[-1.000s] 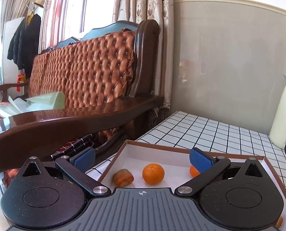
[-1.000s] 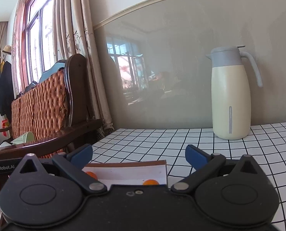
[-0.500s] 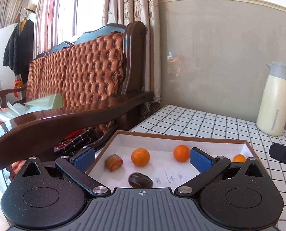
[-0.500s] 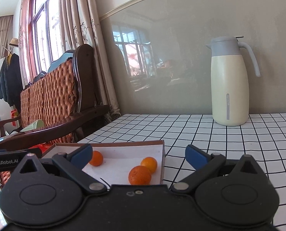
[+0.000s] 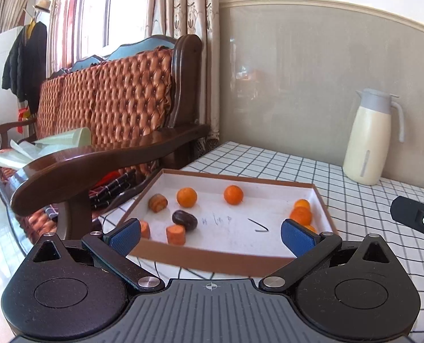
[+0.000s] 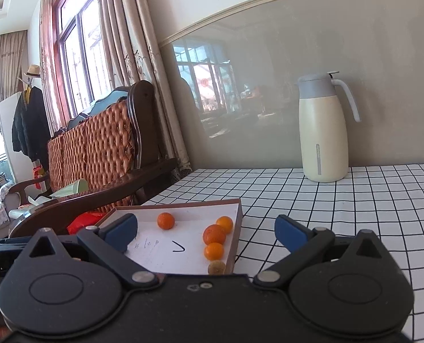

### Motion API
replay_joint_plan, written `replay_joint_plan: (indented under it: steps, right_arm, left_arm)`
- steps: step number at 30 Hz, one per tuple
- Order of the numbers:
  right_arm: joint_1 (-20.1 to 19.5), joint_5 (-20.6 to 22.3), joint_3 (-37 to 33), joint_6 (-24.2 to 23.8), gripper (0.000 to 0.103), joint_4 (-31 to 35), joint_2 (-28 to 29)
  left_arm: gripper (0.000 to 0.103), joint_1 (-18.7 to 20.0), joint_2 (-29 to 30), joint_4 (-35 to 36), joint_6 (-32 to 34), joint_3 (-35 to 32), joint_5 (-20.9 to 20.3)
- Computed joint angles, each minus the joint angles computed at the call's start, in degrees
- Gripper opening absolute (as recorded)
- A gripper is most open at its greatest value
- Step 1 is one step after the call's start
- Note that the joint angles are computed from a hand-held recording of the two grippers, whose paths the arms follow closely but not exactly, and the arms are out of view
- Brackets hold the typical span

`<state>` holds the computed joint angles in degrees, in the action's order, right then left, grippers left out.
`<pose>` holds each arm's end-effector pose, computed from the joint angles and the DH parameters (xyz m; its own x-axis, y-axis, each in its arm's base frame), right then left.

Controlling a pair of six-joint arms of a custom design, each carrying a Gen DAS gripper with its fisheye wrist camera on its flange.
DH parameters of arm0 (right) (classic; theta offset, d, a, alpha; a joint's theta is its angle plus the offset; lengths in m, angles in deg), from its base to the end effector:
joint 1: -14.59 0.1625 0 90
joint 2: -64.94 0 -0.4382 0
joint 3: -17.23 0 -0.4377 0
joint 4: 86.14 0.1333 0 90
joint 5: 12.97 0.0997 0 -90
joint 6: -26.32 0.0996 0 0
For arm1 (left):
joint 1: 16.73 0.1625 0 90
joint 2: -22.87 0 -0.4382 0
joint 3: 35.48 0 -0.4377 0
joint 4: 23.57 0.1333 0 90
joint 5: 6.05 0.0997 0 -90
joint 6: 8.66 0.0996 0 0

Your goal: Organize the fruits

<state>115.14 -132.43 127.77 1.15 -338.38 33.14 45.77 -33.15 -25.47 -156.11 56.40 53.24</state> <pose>0.1846 -0.5305 0.0534 -0.8469 0.2432 0.4730 -0.4209 0.2372 -0.8756 -0.1206 -0.6305 0.1389 -0.6689 0.2845 -0.6867 0.7330 0.4062 -0.5457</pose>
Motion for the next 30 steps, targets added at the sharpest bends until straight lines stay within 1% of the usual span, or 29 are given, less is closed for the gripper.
replay_joint_plan:
  steps: [2, 6, 9, 11, 15, 20, 24, 30]
  right_arm:
    - [1.2, -0.9, 1.9, 0.9, 0.097, -1.6, -0.5]
    - [3.3, -2.7, 4.3, 0.4, 0.097, -4.6, -0.9]
    - [4.6, -4.2, 4.9, -0.6, 0.097, -6.2, -1.0]
    - [5.2, -4.9, 5.0, -1.5, 0.097, -6.7, -1.1]
    - [5.7, -6.1, 4.7, -3.0, 0.097, -7.1, -1.2]
    - [4.7, -5.6, 4.7, -1.2, 0.097, -6.4, -1.3]
    - [3.9, -4.9, 4.7, 1.0, 0.097, -6.2, -0.8]
    - [3.8, -5.6, 4.4, 1.4, 0.097, -6.0, 0.1]
  left_arm:
    - [0.103, -0.9, -2.6, 0.1, -0.9, 2.8, 0.4]
    - [0.103, -1.8, -8.0, -0.1, -3.6, 7.9, 3.7]
    - [0.103, -2.6, -10.1, -0.5, -3.0, 10.0, 4.0]
    - [0.103, -3.4, -10.9, -1.6, -2.0, 11.0, 3.1]
    - [0.103, -4.3, -11.2, -1.5, -1.7, 11.2, 2.8]
    - [0.103, -4.7, -10.4, -1.9, -1.0, 11.0, 1.7]
    - [0.103, -4.1, -9.3, -0.8, -0.6, 10.3, 1.4]
    - [0.103, -3.1, -8.5, 0.4, -1.6, 9.6, 1.9]
